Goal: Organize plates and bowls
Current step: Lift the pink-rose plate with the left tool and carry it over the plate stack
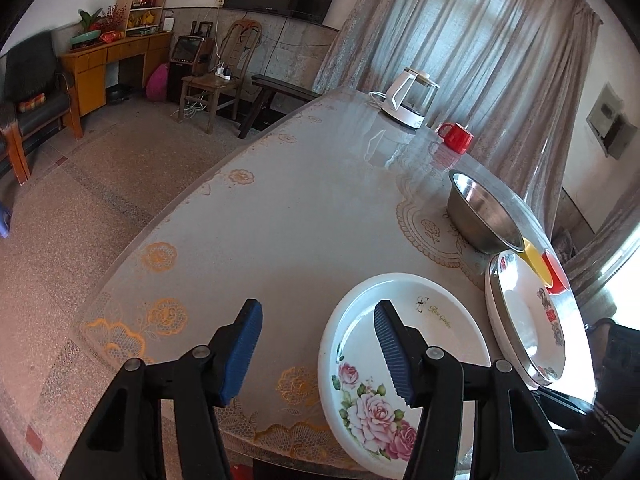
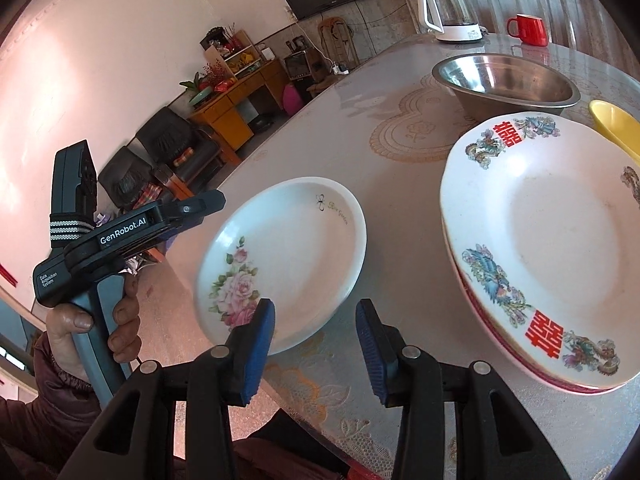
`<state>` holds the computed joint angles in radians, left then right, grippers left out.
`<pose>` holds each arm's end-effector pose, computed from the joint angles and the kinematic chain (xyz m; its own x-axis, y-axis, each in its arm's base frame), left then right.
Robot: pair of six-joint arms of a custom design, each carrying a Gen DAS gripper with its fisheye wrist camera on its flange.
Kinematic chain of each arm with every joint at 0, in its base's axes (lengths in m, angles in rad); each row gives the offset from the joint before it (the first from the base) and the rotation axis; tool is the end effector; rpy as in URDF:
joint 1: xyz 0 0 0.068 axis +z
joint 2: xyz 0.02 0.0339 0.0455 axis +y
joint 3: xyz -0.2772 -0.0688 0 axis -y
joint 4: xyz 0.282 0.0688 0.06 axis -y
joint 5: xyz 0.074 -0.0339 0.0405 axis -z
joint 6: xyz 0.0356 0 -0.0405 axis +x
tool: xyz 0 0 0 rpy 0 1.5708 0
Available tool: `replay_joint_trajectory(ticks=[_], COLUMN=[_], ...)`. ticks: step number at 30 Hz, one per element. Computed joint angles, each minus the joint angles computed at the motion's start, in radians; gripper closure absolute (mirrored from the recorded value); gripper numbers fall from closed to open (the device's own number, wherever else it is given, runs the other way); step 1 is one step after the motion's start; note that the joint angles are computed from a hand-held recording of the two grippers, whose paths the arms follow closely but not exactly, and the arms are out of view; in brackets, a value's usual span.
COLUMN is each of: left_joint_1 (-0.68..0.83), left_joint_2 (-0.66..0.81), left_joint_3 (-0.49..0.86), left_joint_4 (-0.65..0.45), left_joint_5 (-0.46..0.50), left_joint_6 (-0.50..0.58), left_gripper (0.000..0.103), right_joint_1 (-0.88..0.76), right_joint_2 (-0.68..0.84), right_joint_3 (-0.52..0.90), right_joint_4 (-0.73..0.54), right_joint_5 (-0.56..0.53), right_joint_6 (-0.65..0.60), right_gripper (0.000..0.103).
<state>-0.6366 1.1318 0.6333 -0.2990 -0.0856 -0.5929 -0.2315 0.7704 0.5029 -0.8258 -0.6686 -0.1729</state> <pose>0.2069 -0.1491 0.2039 -0.7813 -0.1147 -0.6135 0.1298 0.9316 -0.3396 0.1567 -0.0143 0.1993 -0.8348 0.0581 -0.5474 -0.2445 0.8518 0.4633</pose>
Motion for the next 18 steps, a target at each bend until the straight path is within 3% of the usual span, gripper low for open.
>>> replay_joint_trajectory(ticks=[4,7,14,18], left_joint_1=[-0.004,-0.008,-0.039,-0.042], left_joint_2=[0.017,0.021,0.034,0.026], left_joint_3=[-0.02,-0.033,-0.057,-0.07], left_joint_4=[0.021,0.037,0.088,0.107], left_joint_5=[0.061,0.09,0.091,0.083], left_joint_6=[0.007,0.016,0.021,0.013], left_gripper=[0.058,0.059,0.068,0.068], right_joint_1=[0.032,0.025,0.045,0.116], right_joint_2=[0.019,0.034,0.029,-0.037], right_joint_3=[-0.008,-0.015,-0.043,-0.068], right_joint_4=[0.026,0.032,0.091,0.129], right_joint_5=[0.027,0.02,0.02,0.111], right_joint_6=[0.025,0.016,0.053,0.086], right_gripper=[0.061,0.061,0.061,0.061])
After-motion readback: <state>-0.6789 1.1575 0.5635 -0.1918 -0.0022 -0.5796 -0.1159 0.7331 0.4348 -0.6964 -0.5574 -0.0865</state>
